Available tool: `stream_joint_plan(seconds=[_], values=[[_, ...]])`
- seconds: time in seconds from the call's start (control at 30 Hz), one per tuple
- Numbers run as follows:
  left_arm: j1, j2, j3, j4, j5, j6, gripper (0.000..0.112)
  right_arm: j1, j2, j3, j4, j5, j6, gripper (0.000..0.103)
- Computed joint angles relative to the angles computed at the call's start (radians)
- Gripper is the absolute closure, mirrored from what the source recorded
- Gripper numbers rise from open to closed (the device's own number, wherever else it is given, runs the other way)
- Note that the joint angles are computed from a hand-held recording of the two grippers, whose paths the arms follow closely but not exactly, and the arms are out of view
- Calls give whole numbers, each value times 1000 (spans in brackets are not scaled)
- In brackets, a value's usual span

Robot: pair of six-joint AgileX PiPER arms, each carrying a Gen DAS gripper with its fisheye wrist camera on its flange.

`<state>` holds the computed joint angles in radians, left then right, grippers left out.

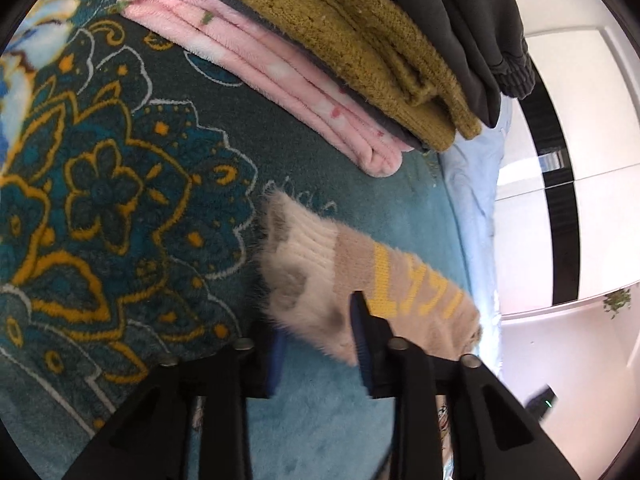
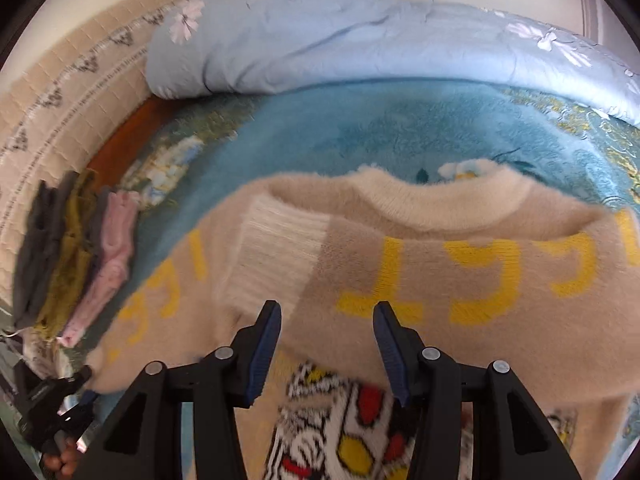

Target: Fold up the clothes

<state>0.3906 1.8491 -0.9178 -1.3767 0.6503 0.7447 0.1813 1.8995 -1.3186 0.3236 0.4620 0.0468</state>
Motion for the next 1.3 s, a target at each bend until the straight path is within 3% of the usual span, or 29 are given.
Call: stream_joint_plan(seconds=[0.13,0.33,0.47,0.57,0.63,0.7,0.83,0.93,1.1,1.3], values=[[-48,-28,-44,159,-51,-164,101,-84,-200,208,108,-56,-161,51],[-158,-177,-125,412,-134,-402,102,-328,-460,447,257,-34,-432,51],[-319,-277,-279,744,-153,-689,103,-520,-525,526,416,-10,-653,51],[-461,-271,-450,988,-132,-881,103,-658,-527,562,621,20,-868,51],[-571,-251,-573,1133,-96,-990,103,-710,-538,608,754,-6,-1006,51],[-661,-209,-696,1219,-47,-1048,103,-791,-531,645,916,42,-1180,51],[-792,-121,-887,1316,71,-1109,103,-898,-514,651,999,132,-1284,51],[-898,-47,-957,1365,97,-1163,103,-971,-504,660,1062,214,-1329,51],[-1044,110,-1070,1389,156,-1230,103,-993,-473,663,1075,255,-1315,51],[-1183,404,-1405,1450,366,-1269,103,-1027,-452,664,1095,282,-1299,51]])
